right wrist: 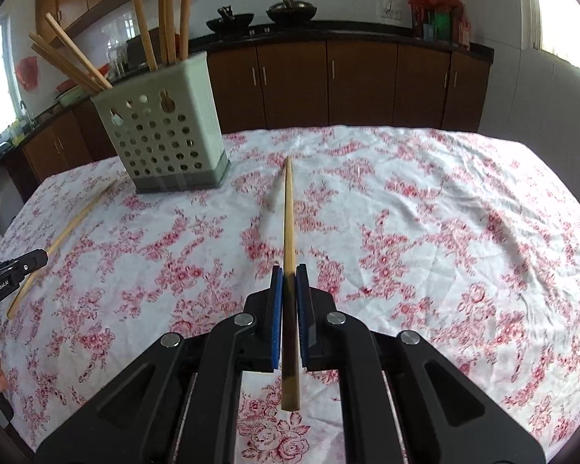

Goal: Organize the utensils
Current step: 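Lift the left tool's chopstick upright over the holder while the right tool lifts its own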

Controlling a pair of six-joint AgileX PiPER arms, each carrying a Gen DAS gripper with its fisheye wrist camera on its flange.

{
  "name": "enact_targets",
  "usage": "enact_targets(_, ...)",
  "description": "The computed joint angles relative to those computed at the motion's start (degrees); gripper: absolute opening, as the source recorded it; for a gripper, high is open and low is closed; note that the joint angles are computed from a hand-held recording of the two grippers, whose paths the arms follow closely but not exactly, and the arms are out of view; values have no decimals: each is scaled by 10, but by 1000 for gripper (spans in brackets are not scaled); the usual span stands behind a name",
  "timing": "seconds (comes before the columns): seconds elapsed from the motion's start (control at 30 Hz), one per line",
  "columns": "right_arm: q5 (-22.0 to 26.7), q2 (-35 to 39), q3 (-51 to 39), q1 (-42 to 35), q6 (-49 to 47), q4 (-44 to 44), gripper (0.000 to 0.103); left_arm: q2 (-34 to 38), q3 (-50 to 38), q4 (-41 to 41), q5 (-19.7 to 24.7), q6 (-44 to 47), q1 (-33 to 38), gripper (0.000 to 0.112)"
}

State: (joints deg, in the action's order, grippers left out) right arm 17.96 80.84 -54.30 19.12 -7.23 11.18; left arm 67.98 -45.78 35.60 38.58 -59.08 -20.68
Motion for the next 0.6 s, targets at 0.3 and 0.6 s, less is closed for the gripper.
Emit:
enact_targets(0.3,-28,-64,-24,-13,-64,70,8,-59,-85,65,59,-19,-51,8)
enact_targets(0.6,-15,-78,-60,-12,-141,158,8,-52,-169,68,84,25,-63,8)
